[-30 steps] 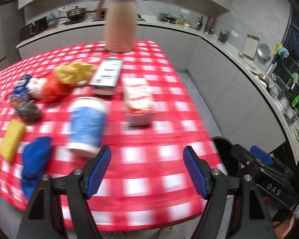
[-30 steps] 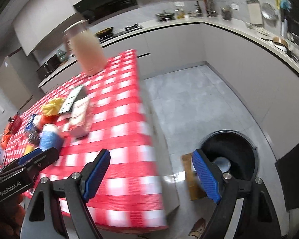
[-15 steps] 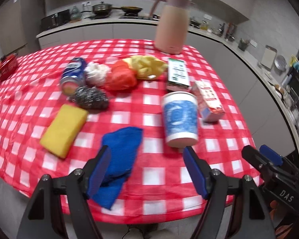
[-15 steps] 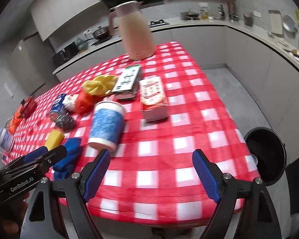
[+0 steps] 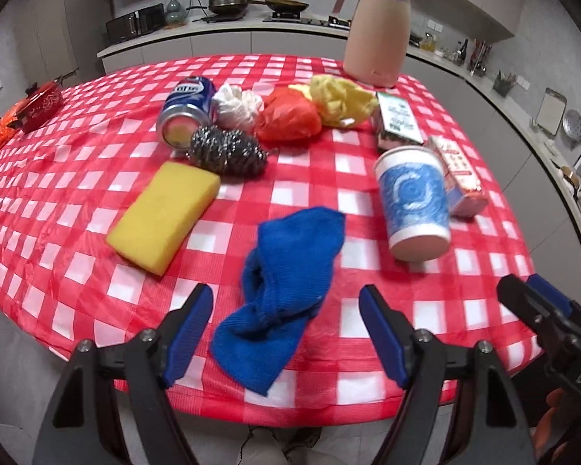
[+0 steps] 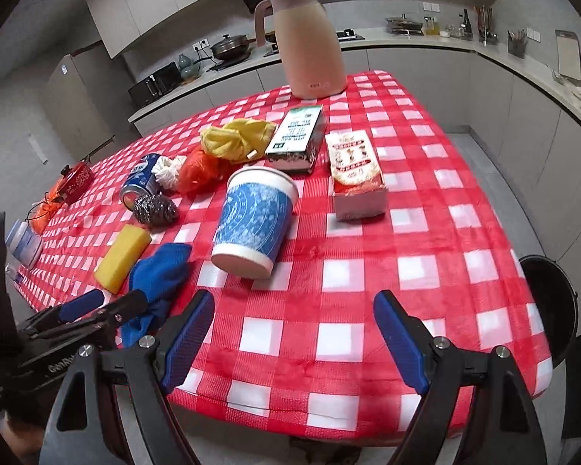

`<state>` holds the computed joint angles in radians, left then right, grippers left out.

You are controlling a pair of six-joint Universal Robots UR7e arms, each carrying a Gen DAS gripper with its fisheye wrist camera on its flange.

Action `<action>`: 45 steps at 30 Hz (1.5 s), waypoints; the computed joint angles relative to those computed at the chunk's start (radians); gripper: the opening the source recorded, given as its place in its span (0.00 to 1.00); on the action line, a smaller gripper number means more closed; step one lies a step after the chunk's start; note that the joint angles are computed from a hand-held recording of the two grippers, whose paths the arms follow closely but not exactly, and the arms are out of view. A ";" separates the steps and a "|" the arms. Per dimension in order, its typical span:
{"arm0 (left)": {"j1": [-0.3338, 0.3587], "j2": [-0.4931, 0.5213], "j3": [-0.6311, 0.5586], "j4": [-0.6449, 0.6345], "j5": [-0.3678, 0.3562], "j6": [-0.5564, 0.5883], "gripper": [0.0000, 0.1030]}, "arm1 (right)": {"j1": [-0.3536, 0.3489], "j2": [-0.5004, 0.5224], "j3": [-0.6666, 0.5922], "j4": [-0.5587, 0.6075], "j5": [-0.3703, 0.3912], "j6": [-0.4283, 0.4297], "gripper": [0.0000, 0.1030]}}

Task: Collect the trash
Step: 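Return both tools to the table toward the blue cloth and patterned cup, then grasp the blue cloth with the left gripper while the right grasps the blue-patterned cup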

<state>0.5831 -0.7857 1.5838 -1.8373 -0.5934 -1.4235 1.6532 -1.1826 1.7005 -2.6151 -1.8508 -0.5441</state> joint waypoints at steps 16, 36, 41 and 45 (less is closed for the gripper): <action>0.073 -0.018 0.135 -0.469 0.002 0.433 0.41 | 0.024 0.082 0.028 -0.154 -0.062 0.065 0.83; 0.111 -0.029 0.088 -0.583 0.047 0.598 0.39 | 0.069 0.216 -0.121 -0.120 -0.108 0.126 0.83; 0.127 -0.027 0.084 -0.597 0.030 0.619 0.39 | 0.065 0.264 -0.166 -0.093 -0.128 0.141 0.83; 0.136 -0.022 0.075 -0.608 0.015 0.639 0.39 | 0.064 0.288 -0.184 -0.089 -0.140 0.140 0.83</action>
<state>0.7192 -0.8075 1.6584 -2.4449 -0.5785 -0.7848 1.7170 -0.8950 1.5160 -2.7038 -1.9909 -0.4038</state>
